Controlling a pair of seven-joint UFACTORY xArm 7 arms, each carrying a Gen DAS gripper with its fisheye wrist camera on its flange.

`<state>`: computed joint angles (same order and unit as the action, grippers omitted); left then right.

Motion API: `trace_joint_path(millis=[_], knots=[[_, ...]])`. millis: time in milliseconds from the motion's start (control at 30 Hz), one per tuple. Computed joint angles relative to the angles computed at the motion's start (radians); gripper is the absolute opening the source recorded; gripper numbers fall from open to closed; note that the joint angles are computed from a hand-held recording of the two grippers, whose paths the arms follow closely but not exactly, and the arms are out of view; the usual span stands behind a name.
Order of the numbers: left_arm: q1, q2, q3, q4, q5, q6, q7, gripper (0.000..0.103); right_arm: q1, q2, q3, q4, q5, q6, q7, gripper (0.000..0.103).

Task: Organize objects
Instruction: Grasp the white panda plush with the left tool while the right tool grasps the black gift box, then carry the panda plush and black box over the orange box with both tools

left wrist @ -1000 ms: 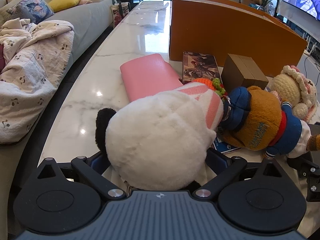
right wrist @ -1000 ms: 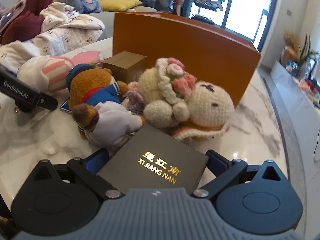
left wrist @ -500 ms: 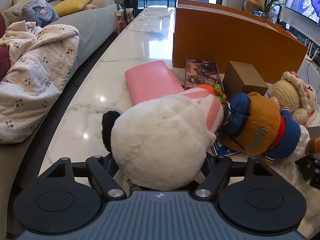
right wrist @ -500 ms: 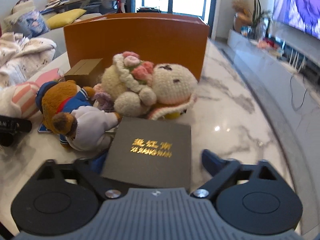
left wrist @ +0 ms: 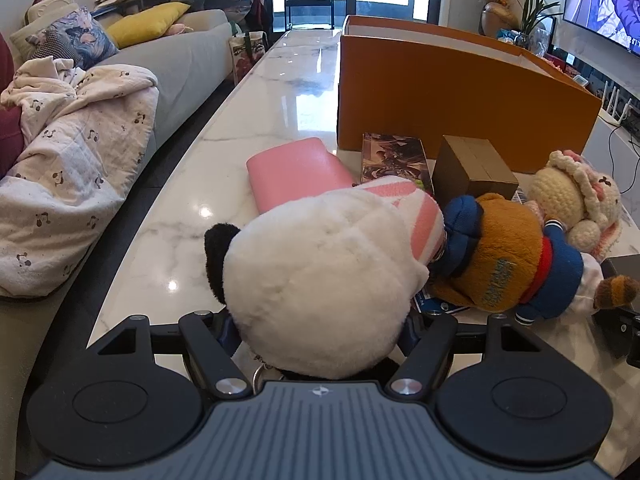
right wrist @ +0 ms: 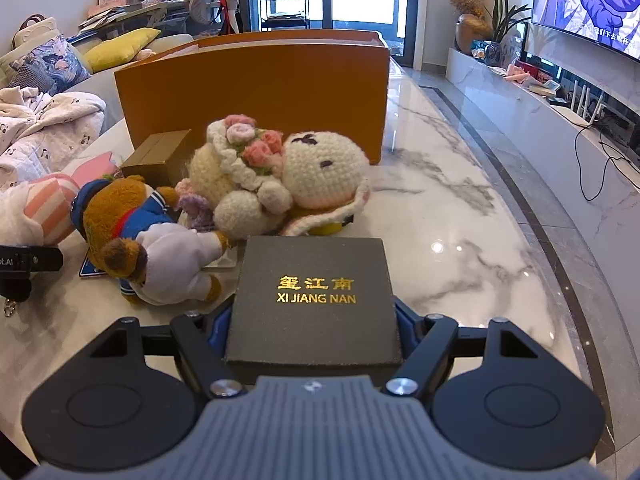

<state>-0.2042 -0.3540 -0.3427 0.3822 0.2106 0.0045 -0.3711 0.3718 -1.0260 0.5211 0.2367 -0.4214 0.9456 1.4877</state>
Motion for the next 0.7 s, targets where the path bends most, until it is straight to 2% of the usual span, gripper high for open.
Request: trace_joint_path(millis=[433,700], knots=[[-0.179,-0.138,0.157,-0.078,-0.102,0.014,0.097,0.083,0.07,-0.046,0.059,0.053,0.027,0.131,0.025,0.076],[-0.193,-0.223,0.137,-0.11,-0.13,0.026,0.119,0.083,0.097,-0.06,0.102,0.118,0.026,0.194,0.028,0.076]])
